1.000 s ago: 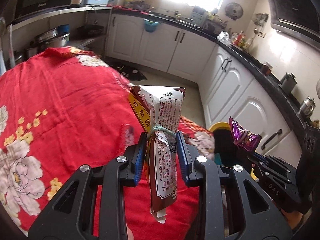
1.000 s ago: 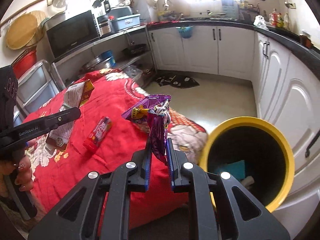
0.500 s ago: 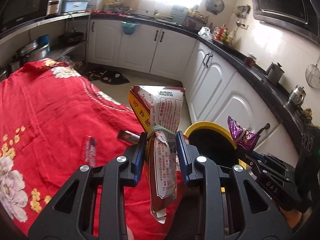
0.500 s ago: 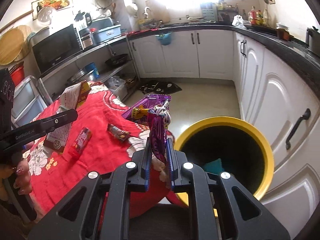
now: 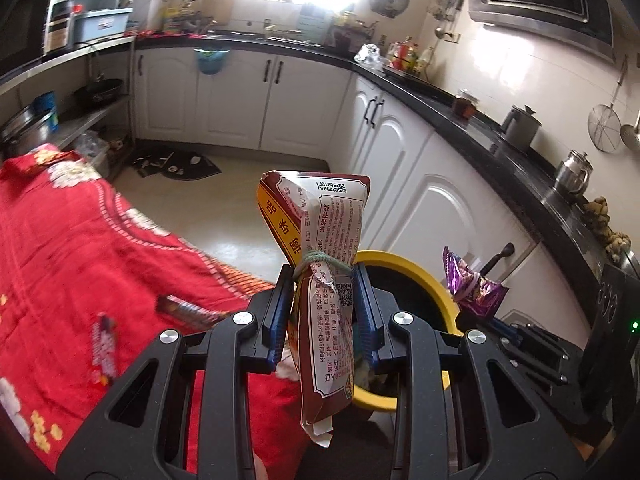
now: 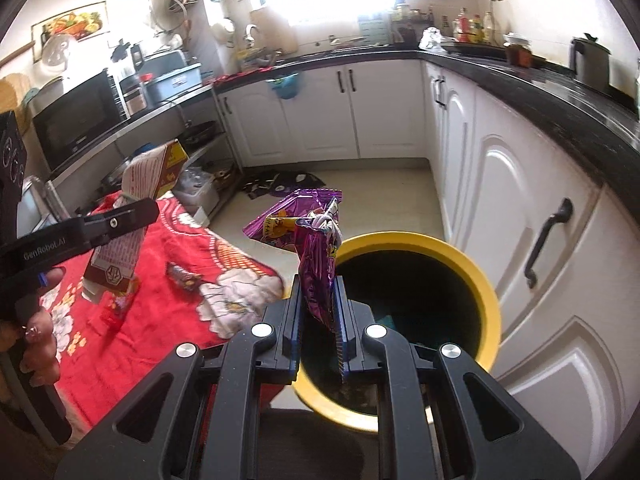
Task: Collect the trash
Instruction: 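Carry the white bag and purple wrapper over the yellow bin, then open both grippers to drop the bag and wrapper into the bin, then move both tools back over the bed toward the red tube and chocolate bar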
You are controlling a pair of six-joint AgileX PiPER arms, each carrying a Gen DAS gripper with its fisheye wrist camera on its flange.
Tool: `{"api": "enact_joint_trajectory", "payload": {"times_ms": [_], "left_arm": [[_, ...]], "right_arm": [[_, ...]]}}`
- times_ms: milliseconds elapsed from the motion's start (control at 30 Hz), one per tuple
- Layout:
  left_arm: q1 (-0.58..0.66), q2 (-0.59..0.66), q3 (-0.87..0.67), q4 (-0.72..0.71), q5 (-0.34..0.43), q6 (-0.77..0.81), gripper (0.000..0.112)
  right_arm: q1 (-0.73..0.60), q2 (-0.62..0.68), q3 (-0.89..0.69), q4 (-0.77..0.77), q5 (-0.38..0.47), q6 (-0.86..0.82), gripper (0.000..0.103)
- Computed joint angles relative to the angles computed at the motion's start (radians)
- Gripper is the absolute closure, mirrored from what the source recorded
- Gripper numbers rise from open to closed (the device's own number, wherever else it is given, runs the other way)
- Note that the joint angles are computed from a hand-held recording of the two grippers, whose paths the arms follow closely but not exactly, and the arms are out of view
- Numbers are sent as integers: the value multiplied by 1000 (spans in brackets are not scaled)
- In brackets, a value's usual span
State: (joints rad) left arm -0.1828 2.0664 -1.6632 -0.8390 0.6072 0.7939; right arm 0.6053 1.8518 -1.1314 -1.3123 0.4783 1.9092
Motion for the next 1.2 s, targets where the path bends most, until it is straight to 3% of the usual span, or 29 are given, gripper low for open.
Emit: {"api": "enact_joint_trajectory", "payload": {"times_ms": [300, 700, 733, 800, 833, 1000, 1200], "left_arm": [[-82, 101, -142, 92, 44, -101, 89], [-138, 248, -330, 156, 129, -197, 88], [-142, 263, -350, 163, 139, -209, 86], [-146, 283, -378, 176, 147, -238, 61], [-145, 289, -384, 174, 151, -244, 50], [-131, 293, -383, 187, 153, -256, 39], [-104, 247, -312, 199, 101, -252, 27]], "right_arm": [[-56, -20, 89, -48, -1, 90, 89], [-129, 52, 104, -33, -55, 116, 86], [-134, 61, 99, -17, -57, 102, 81], [-128, 70, 96, -3, -32, 103, 50], [-127, 70, 101, -13, -27, 123, 49], [-129, 63, 119, -29, -41, 158, 47], [-104, 40, 119, -49, -24, 171, 45]]}}
